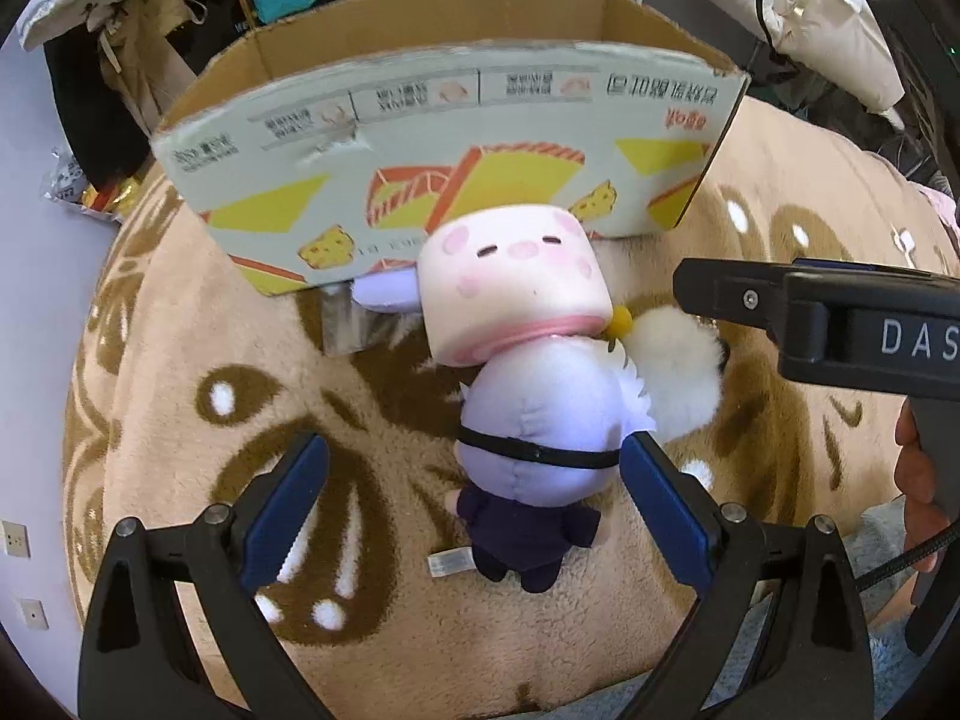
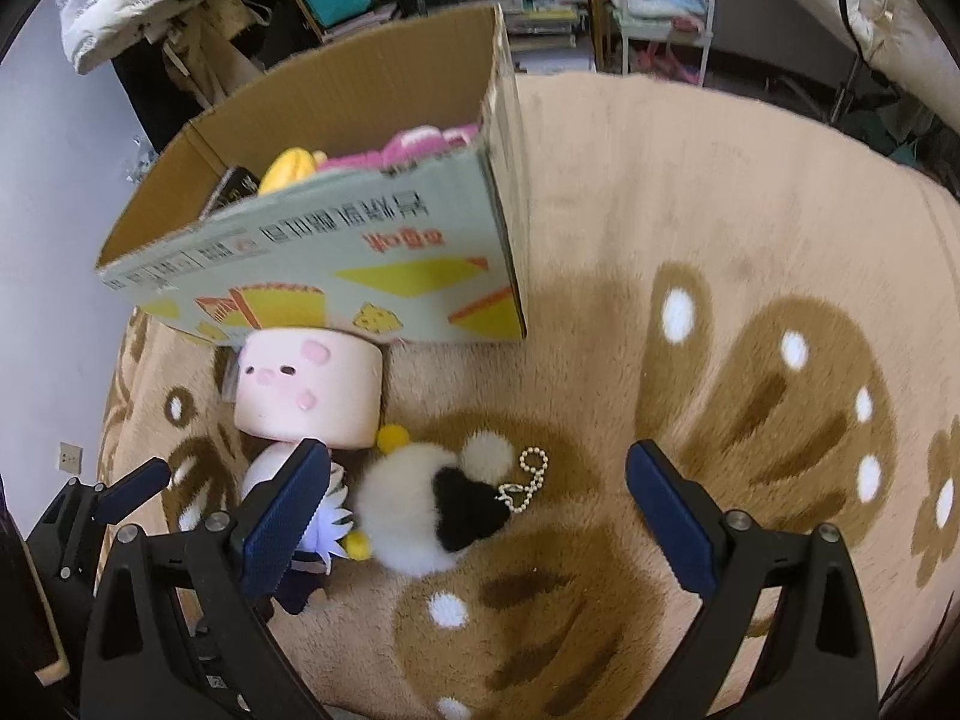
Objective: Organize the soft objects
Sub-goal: 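Lower both open tools toward the plushes lying beside the box, then grasp the white-haired doll with left tool while right tool grasps the fluffy keychain plush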
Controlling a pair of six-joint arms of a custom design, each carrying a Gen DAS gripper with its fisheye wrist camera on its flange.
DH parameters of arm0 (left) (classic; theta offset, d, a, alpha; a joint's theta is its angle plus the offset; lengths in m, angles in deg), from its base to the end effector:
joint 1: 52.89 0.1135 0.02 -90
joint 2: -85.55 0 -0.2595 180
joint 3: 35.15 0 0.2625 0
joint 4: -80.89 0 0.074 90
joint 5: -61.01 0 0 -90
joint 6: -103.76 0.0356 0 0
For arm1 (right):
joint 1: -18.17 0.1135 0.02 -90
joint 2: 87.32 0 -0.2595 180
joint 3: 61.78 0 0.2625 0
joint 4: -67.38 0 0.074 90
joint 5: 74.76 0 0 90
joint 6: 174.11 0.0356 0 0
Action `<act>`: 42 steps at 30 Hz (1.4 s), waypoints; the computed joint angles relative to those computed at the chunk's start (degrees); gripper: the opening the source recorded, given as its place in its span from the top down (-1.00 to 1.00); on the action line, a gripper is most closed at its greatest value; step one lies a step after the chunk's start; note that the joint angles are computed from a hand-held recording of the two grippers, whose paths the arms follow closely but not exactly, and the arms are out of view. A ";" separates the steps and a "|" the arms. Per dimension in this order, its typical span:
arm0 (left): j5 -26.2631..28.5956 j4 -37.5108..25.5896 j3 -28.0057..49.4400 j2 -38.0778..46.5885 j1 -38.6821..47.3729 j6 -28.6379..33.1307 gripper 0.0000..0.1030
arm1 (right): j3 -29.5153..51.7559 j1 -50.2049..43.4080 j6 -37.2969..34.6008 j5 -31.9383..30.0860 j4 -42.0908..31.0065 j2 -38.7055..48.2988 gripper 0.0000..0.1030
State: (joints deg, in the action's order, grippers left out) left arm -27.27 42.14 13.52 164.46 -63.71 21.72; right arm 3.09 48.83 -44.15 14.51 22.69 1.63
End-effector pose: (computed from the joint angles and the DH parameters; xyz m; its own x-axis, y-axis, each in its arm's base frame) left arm 0.2318 -0.0454 0.1337 -0.8806 0.3092 -0.3590 0.3233 0.9461 0.0219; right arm 0.2532 0.1506 0.1637 -0.9446 0.1866 -0.2699 0.1211 0.9628 0.2417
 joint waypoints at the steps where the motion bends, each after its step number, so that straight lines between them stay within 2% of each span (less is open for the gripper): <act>1: 0.37 -0.08 0.30 0.81 0.19 -0.01 -0.87 | 0.06 -0.15 0.05 -0.40 0.13 0.32 -1.00; 5: 1.74 -0.60 1.73 3.99 0.80 -0.30 -0.87 | 0.44 -0.56 0.21 -1.23 0.58 1.13 -1.00; 16: 0.63 2.15 1.80 7.50 -2.15 -2.31 -0.88 | 1.66 -1.10 1.83 -5.05 1.46 5.98 -1.00; 21: 0.97 3.72 1.97 10.20 -2.60 -3.01 -0.90 | 3.11 -1.58 0.21 -7.48 0.57 9.04 -0.98; 36: -0.17 7.11 -0.80 11.30 -3.97 -4.17 -0.90 | 6.60 -0.55 -1.06 -7.31 -0.82 14.96 -0.84; 42: -2.80 8.33 -3.44 8.89 -6.61 -7.15 -0.87 | 6.81 2.03 -1.04 -5.09 -1.43 15.65 -0.80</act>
